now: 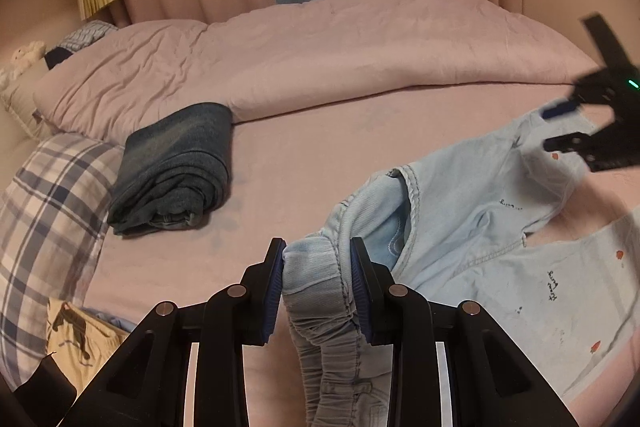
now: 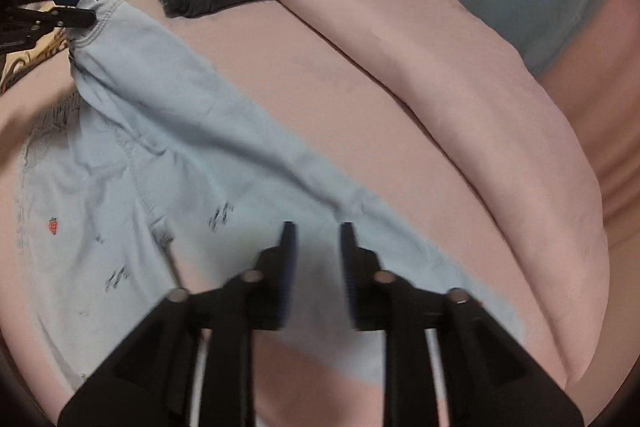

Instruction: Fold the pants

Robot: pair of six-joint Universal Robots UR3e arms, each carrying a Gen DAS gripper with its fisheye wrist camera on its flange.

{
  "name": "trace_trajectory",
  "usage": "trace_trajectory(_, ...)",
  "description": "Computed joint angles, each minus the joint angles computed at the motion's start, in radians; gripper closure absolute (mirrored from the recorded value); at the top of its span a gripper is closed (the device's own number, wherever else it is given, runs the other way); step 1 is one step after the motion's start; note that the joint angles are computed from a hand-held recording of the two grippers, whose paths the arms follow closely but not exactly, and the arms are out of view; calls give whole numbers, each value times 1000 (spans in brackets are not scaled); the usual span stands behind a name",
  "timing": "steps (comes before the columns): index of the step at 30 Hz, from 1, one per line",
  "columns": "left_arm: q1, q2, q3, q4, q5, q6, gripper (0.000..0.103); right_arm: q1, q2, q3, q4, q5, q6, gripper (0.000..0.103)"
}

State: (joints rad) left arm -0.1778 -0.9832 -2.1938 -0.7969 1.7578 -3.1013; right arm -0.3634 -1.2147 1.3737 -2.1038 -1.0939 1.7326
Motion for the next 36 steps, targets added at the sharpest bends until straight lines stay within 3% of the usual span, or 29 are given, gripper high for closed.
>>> trace_trajectory(2,12,24,-14,0,-22,6,71,43,70,-83,-11,-31,28,57)
trace_trajectory(6,24,61,-44,6,-49,27,71,94,215,-303,80,-49,-12,57)
trace_trajectory(12,69,116,-59,-32,-112,83,71,165,414,-659,393,-169,-89,60)
trace_trajectory(13,75,118,-60,-34,-118,87,71,178,430,-679,403,-197,-81,65)
trace_trajectory(14,79,114,-59,-36,-121,87,71,190,440,-678,390,-215,-70,87)
trace_trajectory(15,74,105,-59,-30,-112,85,71,203,435,-643,341,-243,-57,100)
trace_trajectory(23,69,74,-68,55,-47,31,71,131,127,-144,-99,-126,-24,102)
trace_trajectory(27,33,181,-111,41,-19,21,70,-1,-179,199,-223,45,-43,102)
trace_trajectory(29,-41,234,-143,38,50,2,70,-99,-389,408,-250,109,-113,102)
trace_trajectory(31,-71,290,-173,11,64,-7,70,-220,-598,568,-135,215,-267,102)
trace_trajectory(32,-80,338,-198,-12,64,-10,70,-312,-703,625,-8,284,-396,102)
trace_trajectory(34,-140,393,-246,-44,111,-33,70,-514,-912,682,404,350,-782,101)
trace_trajectory(36,-220,424,-298,-72,174,-79,69,-723,-1122,717,805,301,-1125,101)
